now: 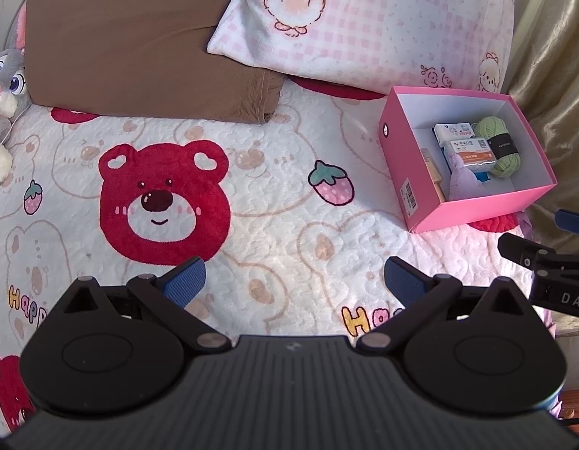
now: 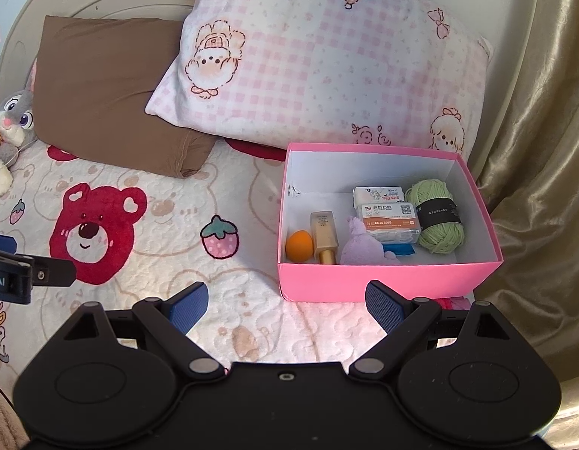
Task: Organize objects
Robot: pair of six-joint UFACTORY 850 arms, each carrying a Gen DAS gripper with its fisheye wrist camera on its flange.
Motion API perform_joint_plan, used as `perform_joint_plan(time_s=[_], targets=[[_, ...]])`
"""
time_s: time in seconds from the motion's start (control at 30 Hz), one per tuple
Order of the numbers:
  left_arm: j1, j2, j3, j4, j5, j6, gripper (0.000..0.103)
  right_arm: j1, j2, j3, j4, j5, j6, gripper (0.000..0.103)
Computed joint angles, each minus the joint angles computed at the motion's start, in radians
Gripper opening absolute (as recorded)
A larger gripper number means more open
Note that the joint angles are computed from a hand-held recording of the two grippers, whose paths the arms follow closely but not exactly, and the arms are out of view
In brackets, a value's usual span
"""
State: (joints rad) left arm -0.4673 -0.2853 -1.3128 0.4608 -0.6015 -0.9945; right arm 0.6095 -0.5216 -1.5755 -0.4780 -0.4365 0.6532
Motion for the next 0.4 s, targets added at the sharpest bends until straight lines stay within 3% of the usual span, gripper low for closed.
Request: perform_joint_plan(time_s=[0.13,0.4], targets=[[0.001,0.004,0.005,0.018,0.0,-0.011,0.103,0.019,0.01,0.018,-0.179,-0.002,0.148,0.093],[0.001,0.0,-0.001,0.013,0.0,0.007,0.103,0.015,0.002,0.006,-0.112,-0.007,0.087,0.093]])
